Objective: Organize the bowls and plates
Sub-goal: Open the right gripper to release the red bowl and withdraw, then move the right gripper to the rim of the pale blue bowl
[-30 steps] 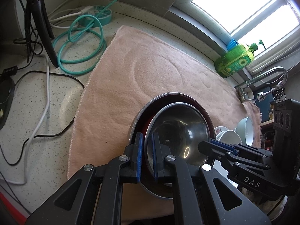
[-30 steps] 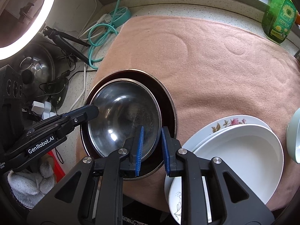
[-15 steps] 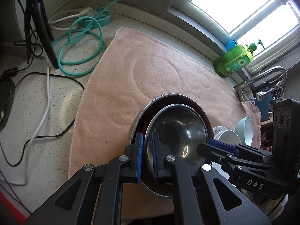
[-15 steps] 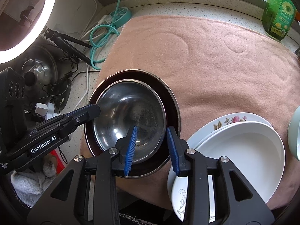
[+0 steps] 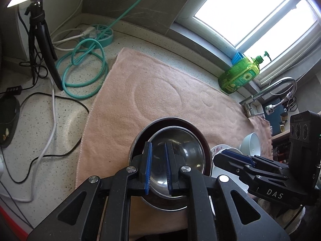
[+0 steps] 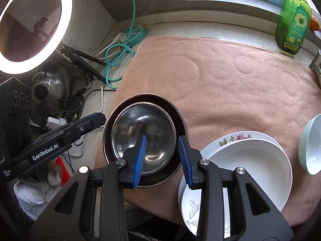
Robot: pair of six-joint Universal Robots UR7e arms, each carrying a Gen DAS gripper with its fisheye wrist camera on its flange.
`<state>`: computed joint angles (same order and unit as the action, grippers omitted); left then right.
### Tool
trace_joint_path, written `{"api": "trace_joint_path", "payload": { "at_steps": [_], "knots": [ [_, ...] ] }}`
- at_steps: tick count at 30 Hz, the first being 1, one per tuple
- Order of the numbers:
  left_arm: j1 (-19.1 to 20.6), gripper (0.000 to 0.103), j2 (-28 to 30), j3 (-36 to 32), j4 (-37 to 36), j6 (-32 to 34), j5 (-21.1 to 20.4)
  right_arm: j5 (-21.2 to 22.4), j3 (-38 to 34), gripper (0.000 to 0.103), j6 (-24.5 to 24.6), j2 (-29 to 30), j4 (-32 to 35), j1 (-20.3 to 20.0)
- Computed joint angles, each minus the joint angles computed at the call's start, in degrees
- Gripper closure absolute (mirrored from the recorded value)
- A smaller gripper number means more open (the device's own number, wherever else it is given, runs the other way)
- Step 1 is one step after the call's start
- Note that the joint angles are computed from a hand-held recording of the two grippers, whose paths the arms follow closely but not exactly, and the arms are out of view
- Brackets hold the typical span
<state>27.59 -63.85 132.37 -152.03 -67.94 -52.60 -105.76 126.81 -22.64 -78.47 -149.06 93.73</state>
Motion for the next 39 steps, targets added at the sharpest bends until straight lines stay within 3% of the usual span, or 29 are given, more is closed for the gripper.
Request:
{"api": "trace_joint_path", "payload": {
  "at_steps": [3,5,7,13,17,21,24,31,35,39],
  "knots": [
    [-1.04,0.088,0.84,-0.96,0.05,0.71,1.01,1.30,0.33,0.068,-0.68,-2.42,0.00,-0.82],
    [-1.58,0.082,1.53,-1.55,-0.68,1.17,1.09,1.71,0.60,0.060,-1.61,-4.10,-0.28,-1.43],
    [-2.06,0.081,2.54,-2.30,-1.83,2.18,1.14,2.16,0.86,0.042,-3.31,-5.92,-0.82,-2.26],
    [-3.31,0.072,6.67,-5.77,-3.04,3.28,2.44,2.93,-0.30,0.029,-9.01,-10.52,-1.25,-5.31],
    [-3.76,0.072,10.32,-8.89,-2.93,4.21,2.92,3.63,-1.90,0.029,-12.95,-13.15,-0.43,-8.40],
    [-3.83,0.053,14.34,-11.84,-5.21,5.17,2.48,5.95,-3.20,0.028,-16.58,-15.51,-0.24,-12.82],
    [-4.02,0.053,17.41,-14.59,-4.69,6.35,2.53,8.69,-3.39,0.016,-19.52,-17.23,-1.78,-16.39],
    [-3.80,0.053,24.60,-21.66,-4.47,8.49,-0.26,11.18,-6.68,0.016,-22.89,-18.19,0.42,-22.63],
    [-3.67,0.053,28.89,-26.08,-4.08,10.10,-1.87,8.13,-8.67,0.016,-23.62,-17.23,0.19,-24.65],
    [-3.50,0.053,32.73,-30.06,-3.45,11.35,-3.68,8.19,-10.30,0.016,-25.28,-16.73,1.77,-27.54]
  ]
}}
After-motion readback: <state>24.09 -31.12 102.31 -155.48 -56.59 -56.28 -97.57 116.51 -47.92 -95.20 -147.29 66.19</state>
